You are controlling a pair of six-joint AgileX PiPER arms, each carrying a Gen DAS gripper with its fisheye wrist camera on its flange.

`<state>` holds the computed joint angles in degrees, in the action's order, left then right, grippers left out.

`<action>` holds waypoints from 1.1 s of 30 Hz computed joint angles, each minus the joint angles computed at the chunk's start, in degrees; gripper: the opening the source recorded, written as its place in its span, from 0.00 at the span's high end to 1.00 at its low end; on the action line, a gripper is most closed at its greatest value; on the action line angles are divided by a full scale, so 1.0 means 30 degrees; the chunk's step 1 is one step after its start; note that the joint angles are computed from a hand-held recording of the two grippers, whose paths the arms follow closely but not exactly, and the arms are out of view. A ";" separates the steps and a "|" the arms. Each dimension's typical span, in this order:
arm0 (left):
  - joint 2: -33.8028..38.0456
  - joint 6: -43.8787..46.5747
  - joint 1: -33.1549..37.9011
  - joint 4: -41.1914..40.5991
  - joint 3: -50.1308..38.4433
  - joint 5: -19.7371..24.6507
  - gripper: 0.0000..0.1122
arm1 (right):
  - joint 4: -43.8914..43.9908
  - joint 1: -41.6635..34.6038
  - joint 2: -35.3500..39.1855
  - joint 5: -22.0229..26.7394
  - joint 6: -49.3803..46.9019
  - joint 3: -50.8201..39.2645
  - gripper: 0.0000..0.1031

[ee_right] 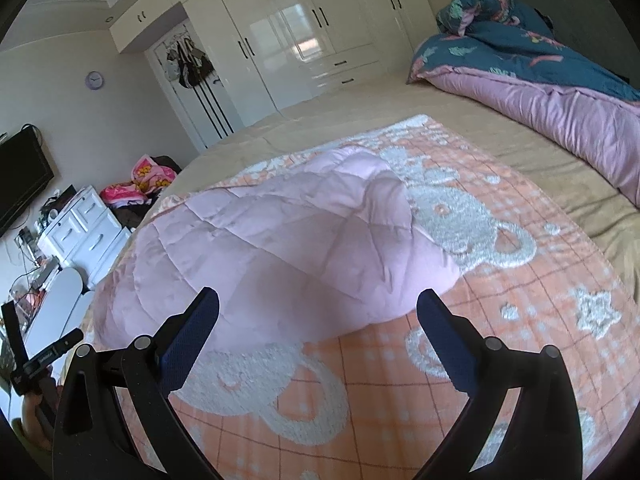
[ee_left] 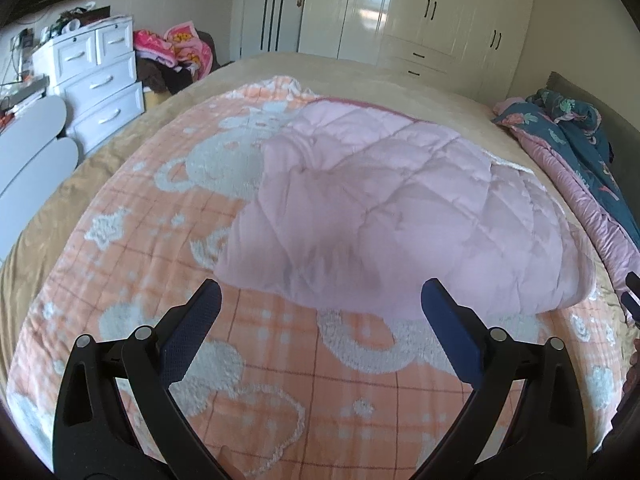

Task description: Fold large clothes

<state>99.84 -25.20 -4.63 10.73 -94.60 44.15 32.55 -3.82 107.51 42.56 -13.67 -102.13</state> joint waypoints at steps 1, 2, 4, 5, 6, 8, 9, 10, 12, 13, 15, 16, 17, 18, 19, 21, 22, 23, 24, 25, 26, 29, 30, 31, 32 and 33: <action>0.0042 -0.0006 0.0006 -0.0100 0.0084 -0.0016 0.17 | -0.0053 -0.0002 0.0112 0.0092 0.0168 -0.0036 0.04; 0.0122 -0.0039 -0.0007 -0.0110 0.0081 0.0018 0.17 | -0.0127 0.0001 0.0242 0.0185 0.0325 -0.0105 0.04; 0.0311 -0.0072 -0.0028 -0.0037 0.0060 0.0079 0.17 | -0.0094 -0.0025 0.0415 0.0227 0.0342 -0.0110 0.04; 0.0357 -0.0170 -0.0060 0.0089 0.0100 0.0047 0.17 | -0.0166 -0.0021 0.0484 0.0229 0.0380 -0.0113 0.04; 0.0460 -0.0276 -0.0064 0.0181 0.0092 0.0091 0.17 | -0.0357 -0.0002 0.0622 0.0234 0.0534 -0.0166 0.04; 0.0608 -0.0175 0.0044 -0.0063 0.0148 0.0050 0.17 | -0.0638 0.0015 0.0875 0.0271 0.0780 -0.0260 0.04; 0.0755 -0.0122 0.0101 -0.0172 0.0107 0.0080 0.17 | -0.0778 0.0023 0.0972 0.0308 0.0944 -0.0314 0.04; 0.0903 -0.0053 0.0174 -0.0304 0.0075 0.0085 0.17 | -0.0816 -0.0010 0.1148 0.0380 0.1041 -0.0397 0.04; 0.1200 0.0003 0.0350 -0.0627 -0.0018 0.0108 0.17 | -0.0960 -0.0073 0.1504 0.0493 0.1194 -0.0617 0.04; 0.1344 0.0459 0.0658 -0.1515 -0.0014 0.0017 0.17 | -0.1192 -0.0072 0.1702 0.0501 0.1373 -0.0724 0.04; 0.1643 0.1470 0.1414 -0.3844 -0.0011 -0.0137 0.17 | -0.1556 -0.0106 0.2118 0.0591 0.1751 -0.0989 0.04; 0.1805 0.2036 0.1855 -0.5186 0.0037 -0.0263 0.17 | -0.1565 -0.0133 0.2332 0.0689 0.1886 -0.1167 0.04; 0.1927 0.2405 0.2139 -0.6056 0.0039 -0.0308 0.17 | -0.1484 -0.0195 0.2588 0.0822 0.2055 -0.1392 0.04; 0.2102 0.2844 0.2548 -0.7251 0.0018 -0.0311 0.17 | -0.1314 -0.0245 0.2747 0.0894 0.2150 -0.1522 0.04; 0.2205 0.3374 0.2892 -0.8413 0.0050 -0.0353 0.17 | -0.0840 -0.0369 0.2991 0.1033 0.2170 -0.1718 0.04; 0.2480 0.4604 0.3683 -1.1306 0.0185 -0.0670 0.17 | 0.0170 -0.0609 0.3585 0.1456 0.2257 -0.2341 0.04; 0.2655 0.4874 0.3863 -1.2051 0.0145 -0.0888 0.17 | 0.0783 -0.0743 0.4003 0.1687 0.2414 -0.2819 0.04; 0.2848 0.4718 0.3874 -1.2195 -0.0038 -0.1013 0.17 | 0.1269 -0.0852 0.4515 0.1996 0.2674 -0.3468 0.04; 0.3158 0.4802 0.3979 -1.2710 -0.0317 -0.1080 0.17 | 0.1476 -0.0893 0.5035 0.2343 0.3088 -0.4204 0.04; 0.3498 0.5173 0.4144 -1.3632 -0.0536 -0.1181 0.17 | 0.1650 -0.0919 0.5576 0.2763 0.3453 -0.5027 0.04; 0.3808 0.5338 0.4235 -1.4336 -0.0742 -0.1275 0.17 | 0.1728 -0.0938 0.6145 0.3218 0.3816 -0.5921 0.04; 0.4686 0.5580 0.4396 -1.5476 -0.1501 -0.1448 0.17 | 0.0528 -0.0649 0.8414 0.4939 0.6022 -0.9696 0.04; 0.4954 0.5498 0.4372 -1.5547 -0.1750 -0.1588 0.17 | 0.0321 -0.0568 0.8961 0.5325 0.6273 -1.0585 0.04; 0.5253 0.5404 0.4358 -1.5653 -0.2064 -0.1572 0.17 | 0.0404 -0.0534 0.9590 0.5596 0.6435 -1.1469 0.04; 0.5505 0.5298 0.4366 -1.5790 -0.2389 -0.1476 0.16 | 0.0794 -0.0596 1.0078 0.5658 0.6631 -1.1999 0.04; 0.5757 0.5310 0.4397 -1.6077 -0.2611 -0.1486 0.16 | 0.1216 -0.0675 1.0414 0.5648 0.6746 -1.2281 0.04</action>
<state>117.11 -9.27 8.56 -37.50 -102.44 39.69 36.19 -5.84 138.75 59.50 6.57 -138.98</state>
